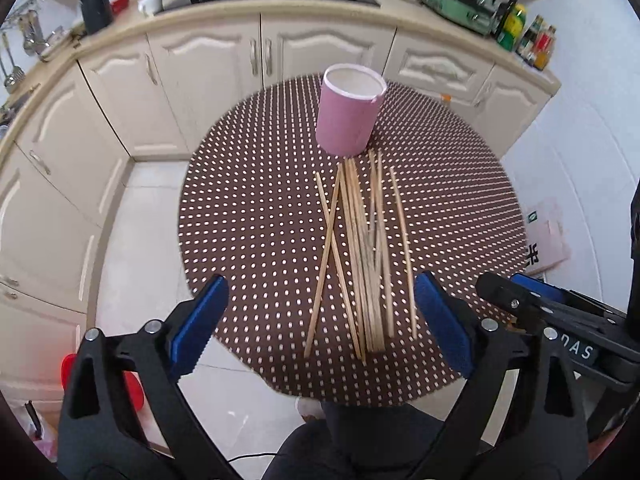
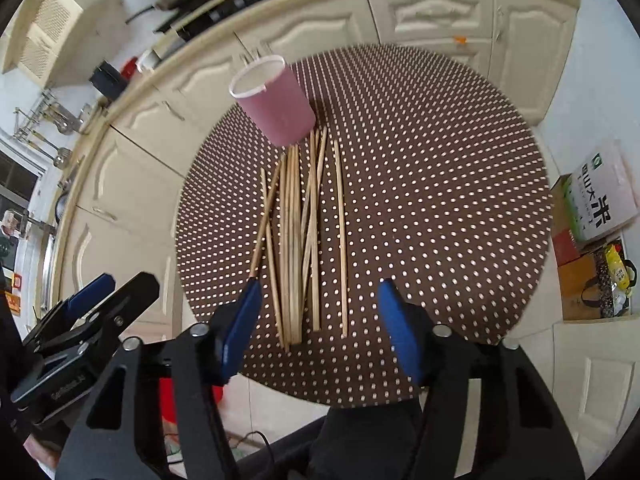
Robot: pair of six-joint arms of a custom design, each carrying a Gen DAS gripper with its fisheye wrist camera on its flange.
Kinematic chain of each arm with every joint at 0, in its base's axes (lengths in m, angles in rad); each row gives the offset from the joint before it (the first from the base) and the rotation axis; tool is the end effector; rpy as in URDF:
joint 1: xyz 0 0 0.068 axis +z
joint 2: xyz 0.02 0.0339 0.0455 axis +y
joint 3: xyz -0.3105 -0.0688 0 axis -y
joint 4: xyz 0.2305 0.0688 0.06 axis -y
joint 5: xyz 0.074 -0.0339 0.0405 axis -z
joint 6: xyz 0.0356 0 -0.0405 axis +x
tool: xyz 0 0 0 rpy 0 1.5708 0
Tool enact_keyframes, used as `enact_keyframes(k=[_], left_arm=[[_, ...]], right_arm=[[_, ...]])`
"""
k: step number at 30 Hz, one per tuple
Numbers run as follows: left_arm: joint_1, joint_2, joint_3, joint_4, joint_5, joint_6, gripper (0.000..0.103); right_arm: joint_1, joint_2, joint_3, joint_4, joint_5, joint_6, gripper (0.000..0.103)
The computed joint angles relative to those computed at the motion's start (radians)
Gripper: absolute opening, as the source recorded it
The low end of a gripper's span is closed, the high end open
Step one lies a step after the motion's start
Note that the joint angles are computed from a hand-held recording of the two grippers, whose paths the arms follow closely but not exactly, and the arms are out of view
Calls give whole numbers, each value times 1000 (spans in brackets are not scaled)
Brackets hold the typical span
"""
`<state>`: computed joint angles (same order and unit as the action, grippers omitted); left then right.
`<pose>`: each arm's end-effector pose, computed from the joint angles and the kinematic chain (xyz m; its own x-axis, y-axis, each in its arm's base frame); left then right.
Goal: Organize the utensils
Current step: 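Lower both tools toward the pile of wooden chopsticks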
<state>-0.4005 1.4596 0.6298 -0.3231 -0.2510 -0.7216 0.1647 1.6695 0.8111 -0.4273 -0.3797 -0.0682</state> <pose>0.2147 -0.0813 0.1934 -0.8200 -0.3477 -0.4546 -0.3421 0.9346 -0.0977 0.2709 0.0584 0.1845 -0.9271 -0.2182 -0.3048 -0.3190 0.8863 0.3357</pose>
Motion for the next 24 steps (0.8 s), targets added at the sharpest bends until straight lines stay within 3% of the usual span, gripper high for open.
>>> enact_keyframes(k=[4,7,14,19,24], left_arm=[[138,165,17,107,102,109,83],[194,277,52,141,163,143,77],[257,461,127,178,239,206,71],[291,572,184,153,284,201,50],[327,591,172,190,348,201,42]], right_arm=[[34,130,84,1,49,7,46],[44,202,132,-9,73,16,44],[65,345,251,-51,132,19,36],[87,405,298,-54,142,35,32],[110,452,329,-50,151,48,26]])
